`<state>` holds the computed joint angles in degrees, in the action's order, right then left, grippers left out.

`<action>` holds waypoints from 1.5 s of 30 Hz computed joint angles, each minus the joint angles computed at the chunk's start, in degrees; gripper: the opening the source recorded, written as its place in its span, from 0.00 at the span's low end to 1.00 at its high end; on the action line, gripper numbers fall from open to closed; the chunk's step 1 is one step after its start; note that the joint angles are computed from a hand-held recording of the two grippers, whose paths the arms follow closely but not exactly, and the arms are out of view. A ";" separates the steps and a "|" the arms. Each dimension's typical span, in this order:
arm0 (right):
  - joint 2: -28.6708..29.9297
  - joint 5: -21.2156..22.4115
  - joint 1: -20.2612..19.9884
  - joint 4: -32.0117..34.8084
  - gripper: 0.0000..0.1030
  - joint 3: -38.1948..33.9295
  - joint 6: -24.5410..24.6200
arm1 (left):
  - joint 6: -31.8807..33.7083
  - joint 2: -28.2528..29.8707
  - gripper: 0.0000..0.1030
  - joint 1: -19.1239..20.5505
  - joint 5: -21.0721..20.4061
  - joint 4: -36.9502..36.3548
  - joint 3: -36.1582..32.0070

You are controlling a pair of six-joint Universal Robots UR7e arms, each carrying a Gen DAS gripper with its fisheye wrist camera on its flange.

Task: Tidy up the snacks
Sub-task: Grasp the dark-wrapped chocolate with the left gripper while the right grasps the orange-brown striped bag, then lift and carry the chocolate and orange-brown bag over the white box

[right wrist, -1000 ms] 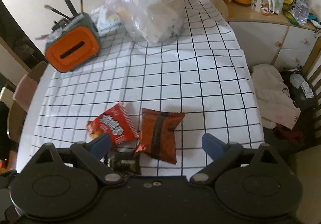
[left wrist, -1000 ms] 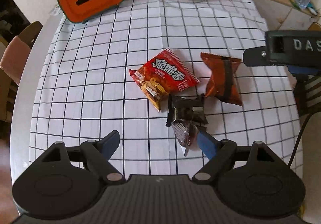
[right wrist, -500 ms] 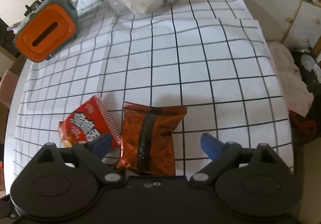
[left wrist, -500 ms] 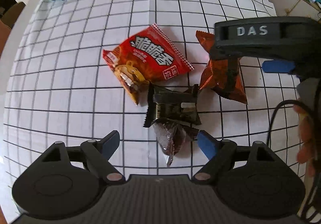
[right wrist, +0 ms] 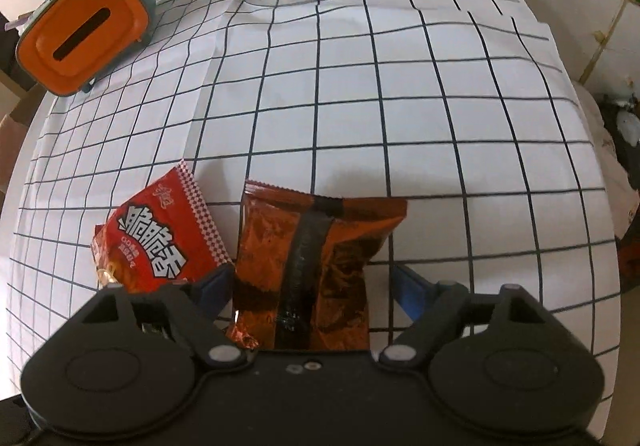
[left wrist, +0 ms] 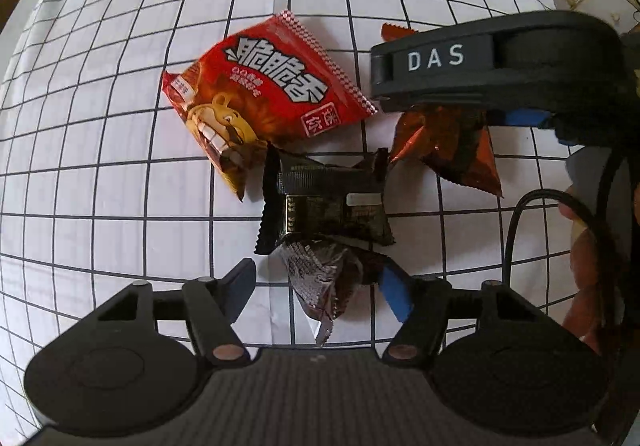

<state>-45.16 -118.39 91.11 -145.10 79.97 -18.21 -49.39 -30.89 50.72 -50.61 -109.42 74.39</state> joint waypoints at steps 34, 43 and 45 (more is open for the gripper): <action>-13.59 5.50 0.54 -0.65 0.48 11.32 -2.83 | -5.29 -8.55 0.44 -2.57 0.73 -2.96 8.47; -20.61 6.79 2.80 0.09 0.49 15.84 -2.91 | -3.72 -12.52 0.44 -6.54 2.33 -5.03 11.68; -22.33 7.04 3.38 0.28 0.49 17.11 -2.75 | -3.10 -13.47 0.44 -7.51 2.57 -5.44 12.59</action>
<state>-67.48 -111.36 94.48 -144.82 97.08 -20.96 -52.49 -44.36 43.21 -48.04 -114.86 86.97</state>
